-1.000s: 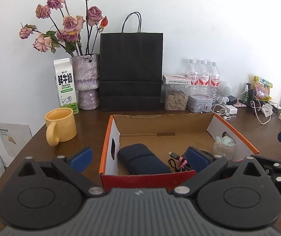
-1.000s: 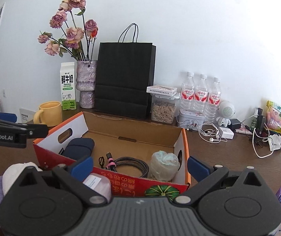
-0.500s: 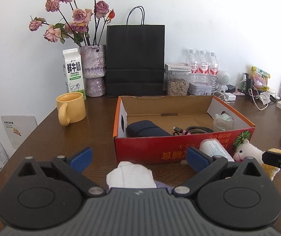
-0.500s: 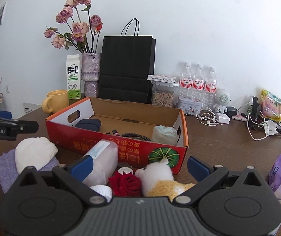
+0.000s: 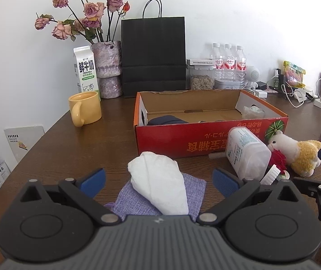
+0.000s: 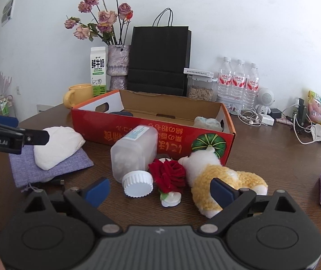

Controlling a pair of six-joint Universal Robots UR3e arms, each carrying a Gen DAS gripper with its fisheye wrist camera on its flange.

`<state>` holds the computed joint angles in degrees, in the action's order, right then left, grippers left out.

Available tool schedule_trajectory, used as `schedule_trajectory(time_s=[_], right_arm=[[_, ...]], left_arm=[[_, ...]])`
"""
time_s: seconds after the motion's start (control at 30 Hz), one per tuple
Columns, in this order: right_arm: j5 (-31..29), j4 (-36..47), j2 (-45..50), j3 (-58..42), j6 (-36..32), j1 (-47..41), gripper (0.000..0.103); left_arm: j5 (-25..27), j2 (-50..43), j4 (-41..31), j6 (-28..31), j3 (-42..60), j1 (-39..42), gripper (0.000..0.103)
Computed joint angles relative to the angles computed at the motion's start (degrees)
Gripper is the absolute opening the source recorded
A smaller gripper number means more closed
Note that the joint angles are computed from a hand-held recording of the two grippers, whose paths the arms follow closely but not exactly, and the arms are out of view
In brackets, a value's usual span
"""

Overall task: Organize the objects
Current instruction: 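Close the right gripper on the white cap of the clear container while the left gripper approaches the white cloth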

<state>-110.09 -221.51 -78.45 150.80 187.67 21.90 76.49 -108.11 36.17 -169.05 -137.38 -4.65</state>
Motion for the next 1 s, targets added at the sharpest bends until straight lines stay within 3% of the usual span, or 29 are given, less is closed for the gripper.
schedule_trajectory(time_s=[0.17,0.6,0.7,0.77,1.0], right_arm=[[1.90,0.27,2.65,-2.19,-1.49,0.14,0.073],[6.08,3.53,7.95,-9.20,-4.41,-2.08,0.057],[6.06,4.28,9.05,-10.22,-5.04,-2.23,0.050],[6.36,4.09,9.61,-10.26,-5.40,-2.30,0.039],[7.11,-4.88,12.16,-7.28,-4.97,-3.03,0.039]], left_arm=[[0.79,-0.98,-0.31,0.10,0.95,-0.92,0.103],[3.32,-4.51,-1.50,0.40,4.50,-3.05,0.103],[3.48,-4.77,-1.91,0.33,4.90,-3.05,0.103],[3.66,-4.96,-2.22,0.36,5.24,-3.13,0.103],[6.63,-6.52,-5.17,-0.03,8.69,-4.96,0.103]])
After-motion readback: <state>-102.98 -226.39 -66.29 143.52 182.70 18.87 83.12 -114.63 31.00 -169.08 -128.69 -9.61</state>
